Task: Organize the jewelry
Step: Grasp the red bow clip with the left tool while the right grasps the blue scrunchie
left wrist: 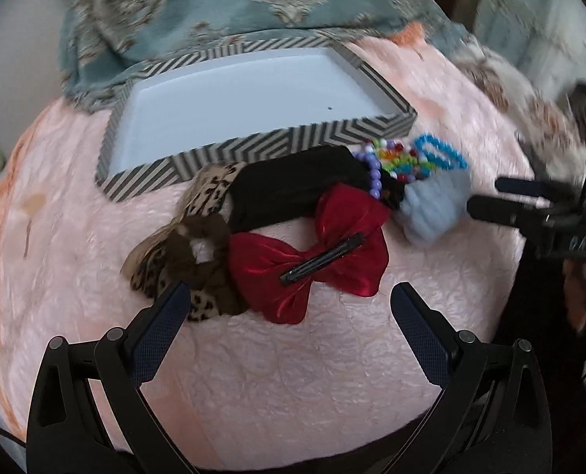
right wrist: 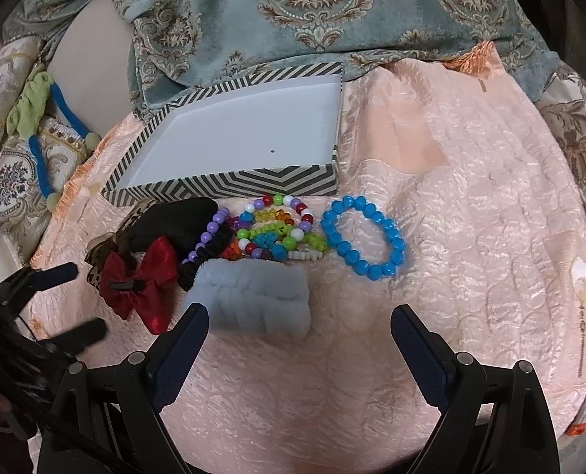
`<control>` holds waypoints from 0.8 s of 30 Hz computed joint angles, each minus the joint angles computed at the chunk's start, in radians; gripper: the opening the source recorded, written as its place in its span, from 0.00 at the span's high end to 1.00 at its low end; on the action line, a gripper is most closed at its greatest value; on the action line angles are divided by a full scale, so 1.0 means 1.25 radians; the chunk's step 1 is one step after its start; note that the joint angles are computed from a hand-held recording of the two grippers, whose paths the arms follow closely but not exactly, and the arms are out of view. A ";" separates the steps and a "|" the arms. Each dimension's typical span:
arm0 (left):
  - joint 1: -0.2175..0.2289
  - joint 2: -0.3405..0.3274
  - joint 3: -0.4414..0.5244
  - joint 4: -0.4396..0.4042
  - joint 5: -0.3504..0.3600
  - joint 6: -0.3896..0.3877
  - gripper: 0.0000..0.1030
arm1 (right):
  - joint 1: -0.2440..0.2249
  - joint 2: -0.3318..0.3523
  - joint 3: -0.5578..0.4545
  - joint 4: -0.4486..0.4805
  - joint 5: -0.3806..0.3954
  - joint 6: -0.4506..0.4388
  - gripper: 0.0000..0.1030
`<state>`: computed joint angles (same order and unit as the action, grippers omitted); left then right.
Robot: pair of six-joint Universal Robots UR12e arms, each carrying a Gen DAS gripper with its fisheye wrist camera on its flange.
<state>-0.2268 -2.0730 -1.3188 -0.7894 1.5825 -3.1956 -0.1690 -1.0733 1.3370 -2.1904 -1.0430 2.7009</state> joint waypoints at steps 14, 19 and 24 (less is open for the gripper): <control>0.014 -0.037 0.030 -0.018 -0.077 0.018 0.69 | -0.003 0.026 -0.015 0.048 0.110 -0.014 0.66; 0.021 -0.022 0.015 -0.005 -0.117 -0.018 0.85 | -0.007 0.014 -0.002 0.019 0.128 -0.020 0.80; 0.026 0.003 -0.006 0.032 -0.124 -0.059 0.87 | -0.012 -0.001 0.006 -0.009 0.153 -0.034 0.81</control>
<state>-0.1945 -2.0692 -1.3268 -0.7491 1.4274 -3.2690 -0.1836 -1.0744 1.3448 -2.2011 -0.8515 2.6585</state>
